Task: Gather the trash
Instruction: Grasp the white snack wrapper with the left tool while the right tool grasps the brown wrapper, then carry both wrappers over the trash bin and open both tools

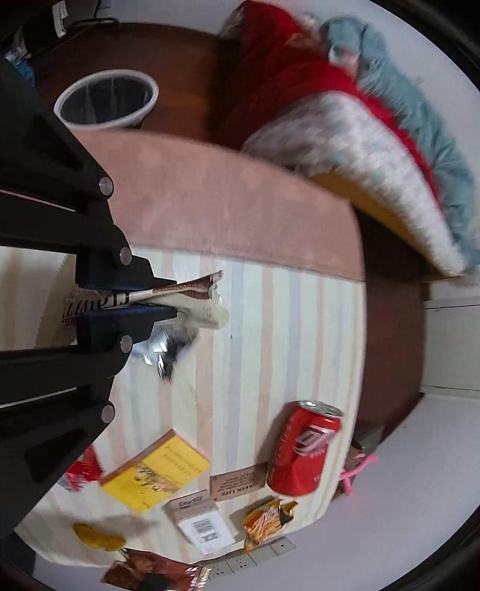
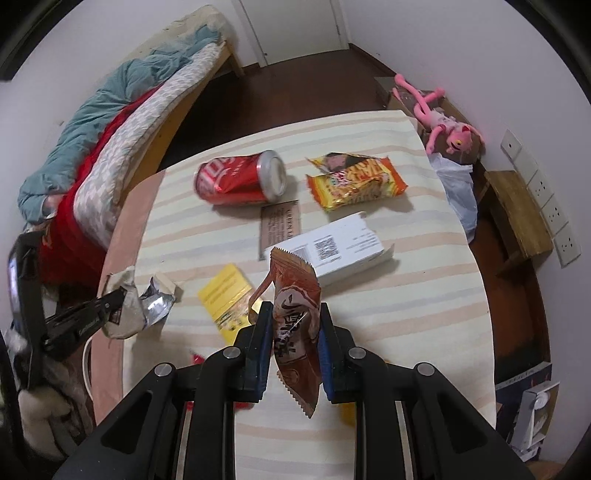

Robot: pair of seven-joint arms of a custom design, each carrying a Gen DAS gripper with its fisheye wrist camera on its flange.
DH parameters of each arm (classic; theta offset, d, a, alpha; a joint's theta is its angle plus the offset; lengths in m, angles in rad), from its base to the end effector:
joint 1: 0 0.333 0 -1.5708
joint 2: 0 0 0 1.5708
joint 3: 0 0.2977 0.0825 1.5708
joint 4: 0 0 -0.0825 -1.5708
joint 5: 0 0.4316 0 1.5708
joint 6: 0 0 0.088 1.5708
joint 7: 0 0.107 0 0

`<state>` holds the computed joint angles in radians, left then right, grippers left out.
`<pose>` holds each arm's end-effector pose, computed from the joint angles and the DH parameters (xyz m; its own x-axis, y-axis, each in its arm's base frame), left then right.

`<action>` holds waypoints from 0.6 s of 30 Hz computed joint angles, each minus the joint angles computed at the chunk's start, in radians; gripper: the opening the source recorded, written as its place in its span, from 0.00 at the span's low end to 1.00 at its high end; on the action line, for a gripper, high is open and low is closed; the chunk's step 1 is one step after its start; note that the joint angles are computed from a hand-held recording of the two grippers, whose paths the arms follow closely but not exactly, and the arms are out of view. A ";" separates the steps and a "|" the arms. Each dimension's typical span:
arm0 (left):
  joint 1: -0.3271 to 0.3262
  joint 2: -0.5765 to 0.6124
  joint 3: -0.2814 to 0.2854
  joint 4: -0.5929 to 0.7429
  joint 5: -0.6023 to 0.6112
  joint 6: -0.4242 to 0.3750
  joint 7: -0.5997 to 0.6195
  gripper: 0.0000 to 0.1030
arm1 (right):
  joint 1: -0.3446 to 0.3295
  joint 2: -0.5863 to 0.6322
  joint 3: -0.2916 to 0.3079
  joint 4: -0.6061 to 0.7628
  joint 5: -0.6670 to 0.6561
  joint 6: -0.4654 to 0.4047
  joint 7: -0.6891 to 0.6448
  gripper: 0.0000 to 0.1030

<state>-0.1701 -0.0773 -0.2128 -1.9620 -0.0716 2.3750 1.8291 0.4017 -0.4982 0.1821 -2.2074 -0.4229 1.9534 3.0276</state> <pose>0.5771 -0.2363 0.5273 -0.5535 -0.8299 -0.0696 -0.7175 0.5176 -0.4661 0.4118 0.2521 0.5774 -0.6643 -0.7356 -0.1322 -0.5952 0.6277 -0.5018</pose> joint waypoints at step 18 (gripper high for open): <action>0.166 -0.237 0.132 -0.043 -0.248 0.069 0.255 0.03 | 0.101 0.442 0.087 0.571 -0.170 0.014 -0.089 0.22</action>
